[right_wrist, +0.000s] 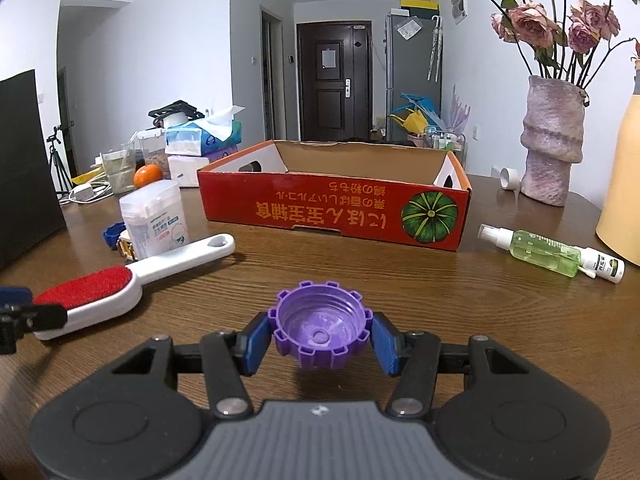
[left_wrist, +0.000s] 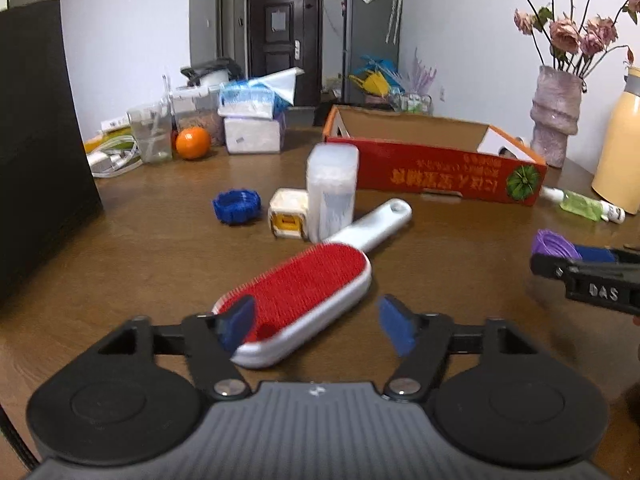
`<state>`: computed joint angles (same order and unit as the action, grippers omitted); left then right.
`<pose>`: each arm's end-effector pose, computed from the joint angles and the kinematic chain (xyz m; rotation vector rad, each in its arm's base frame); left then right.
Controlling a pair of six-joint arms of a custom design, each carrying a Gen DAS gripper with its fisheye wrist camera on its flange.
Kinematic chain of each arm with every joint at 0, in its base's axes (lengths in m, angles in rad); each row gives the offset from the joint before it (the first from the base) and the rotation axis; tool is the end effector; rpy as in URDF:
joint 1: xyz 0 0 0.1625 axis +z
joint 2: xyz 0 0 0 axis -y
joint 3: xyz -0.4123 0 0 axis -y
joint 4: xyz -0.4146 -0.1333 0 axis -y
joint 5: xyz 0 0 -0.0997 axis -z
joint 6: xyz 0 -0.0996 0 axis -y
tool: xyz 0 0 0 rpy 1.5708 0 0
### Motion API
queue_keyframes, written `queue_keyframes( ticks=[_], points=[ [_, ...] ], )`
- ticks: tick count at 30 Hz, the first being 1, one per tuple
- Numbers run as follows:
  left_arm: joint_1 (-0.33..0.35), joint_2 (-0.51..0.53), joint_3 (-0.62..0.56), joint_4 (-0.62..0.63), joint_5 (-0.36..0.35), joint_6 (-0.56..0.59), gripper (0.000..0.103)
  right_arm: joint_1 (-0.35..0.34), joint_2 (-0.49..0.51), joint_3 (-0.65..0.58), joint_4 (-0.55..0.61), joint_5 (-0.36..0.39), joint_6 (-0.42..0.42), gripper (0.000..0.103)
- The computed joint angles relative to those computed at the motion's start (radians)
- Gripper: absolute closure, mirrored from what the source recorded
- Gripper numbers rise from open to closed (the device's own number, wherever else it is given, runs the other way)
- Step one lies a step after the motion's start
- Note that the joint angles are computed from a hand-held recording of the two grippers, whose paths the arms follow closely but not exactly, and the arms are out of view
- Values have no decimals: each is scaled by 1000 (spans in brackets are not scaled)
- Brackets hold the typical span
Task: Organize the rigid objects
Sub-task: 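Lift the purple cap with the right tool while the left tool approaches the lint brush, then close the left tool on the red lint brush body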
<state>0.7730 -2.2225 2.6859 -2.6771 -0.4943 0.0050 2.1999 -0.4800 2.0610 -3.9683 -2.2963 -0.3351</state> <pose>-0.0096 -0.3180 0.3269 0.4395 2.1125 -1.1379 0.3392 -0.3518 -0.0401 0.7366 -2.2274 1.1193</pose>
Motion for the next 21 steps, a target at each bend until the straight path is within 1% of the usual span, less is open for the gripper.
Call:
queue_keyframes(
  ticks=[1,2,3,4,6,7,10,13,15,16,17,19,21],
  points=[
    [3,28,-3,-49,11,31,16,0,-1,1,0,1,1,50],
    [11,55,-8,-98,15,67,11,-1,-2,3,-1,2,2,50],
    [26,86,-16,-142,11,107,2,0,-2,4,-3,2,2,50],
    [46,124,-30,-186,9,143,0,0,-2,4,-3,2,2,49],
    [86,174,-52,-252,-18,214,0,0,-3,5,-4,4,2,49],
    [116,197,-69,-271,-50,250,0,0,-3,5,-4,4,2,50],
    [201,249,-115,-274,-147,312,0,0,-4,4,0,2,4,50],
    [262,312,-148,-283,-185,324,0,0,-4,4,1,2,3,50],
    [296,324,-171,-239,-228,299,0,1,-4,4,4,3,3,50],
    [305,326,-175,-228,-240,292,0,1,-5,4,6,3,2,50],
    [304,327,-172,-233,-237,293,2,1,-4,3,7,3,0,50],
    [294,327,-160,-249,-227,297,9,2,-2,3,6,3,-3,50],
    [284,317,-150,-234,-226,280,17,4,-1,3,-2,3,-8,50]
  ],
)
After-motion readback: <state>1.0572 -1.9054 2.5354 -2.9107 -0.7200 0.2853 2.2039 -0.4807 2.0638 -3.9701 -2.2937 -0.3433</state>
